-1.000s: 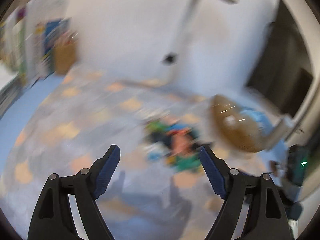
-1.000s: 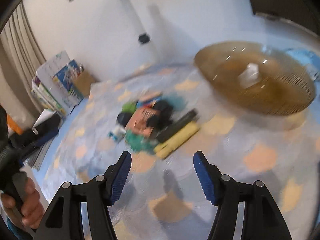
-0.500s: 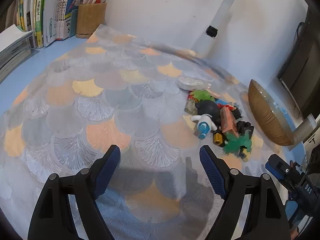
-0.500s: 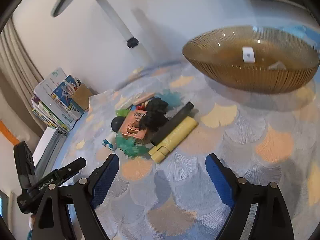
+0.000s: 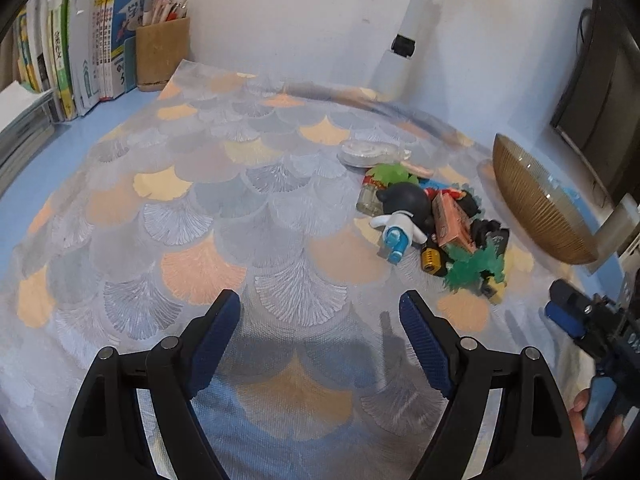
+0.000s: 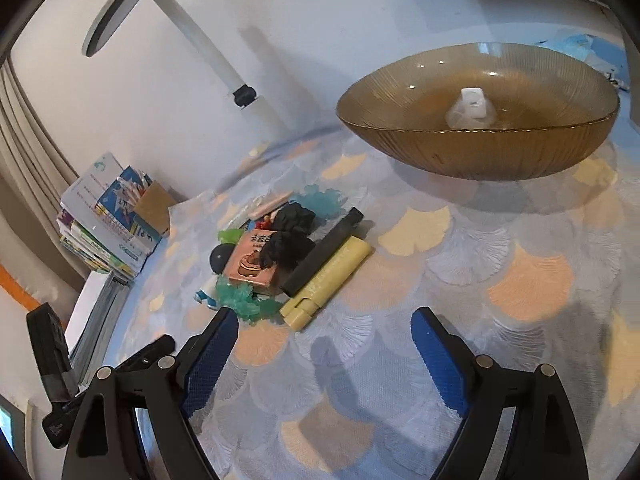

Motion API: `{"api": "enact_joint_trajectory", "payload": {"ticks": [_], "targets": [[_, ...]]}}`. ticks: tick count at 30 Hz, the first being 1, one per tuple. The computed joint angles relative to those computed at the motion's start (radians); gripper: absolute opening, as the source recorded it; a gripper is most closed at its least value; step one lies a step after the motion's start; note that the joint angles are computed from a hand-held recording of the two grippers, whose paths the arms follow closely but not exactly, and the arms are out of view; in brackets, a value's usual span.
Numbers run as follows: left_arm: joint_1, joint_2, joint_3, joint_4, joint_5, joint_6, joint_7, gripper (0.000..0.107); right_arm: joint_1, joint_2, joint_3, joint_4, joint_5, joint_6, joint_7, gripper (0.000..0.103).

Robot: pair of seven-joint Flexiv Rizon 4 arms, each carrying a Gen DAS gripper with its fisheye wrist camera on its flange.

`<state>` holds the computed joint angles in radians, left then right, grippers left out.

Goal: Organize rigid objects
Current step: 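Return both tools to the pile of objects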

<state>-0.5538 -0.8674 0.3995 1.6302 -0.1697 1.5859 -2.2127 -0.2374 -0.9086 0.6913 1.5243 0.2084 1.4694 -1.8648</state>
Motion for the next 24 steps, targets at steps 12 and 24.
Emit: {"api": "enact_joint_trajectory", "payload": {"ticks": [12, 24], "targets": [[0.168, 0.0, -0.244, -0.124, 0.019, -0.081, 0.279, 0.081, 0.168, 0.117, -0.253, 0.097, -0.102, 0.02, 0.059, 0.087], [0.263, -0.088, -0.32, -0.335, 0.061, -0.273, 0.418, 0.078, 0.438, 0.111, -0.546, 0.053, -0.281, -0.021, 0.306, 0.079]]}}
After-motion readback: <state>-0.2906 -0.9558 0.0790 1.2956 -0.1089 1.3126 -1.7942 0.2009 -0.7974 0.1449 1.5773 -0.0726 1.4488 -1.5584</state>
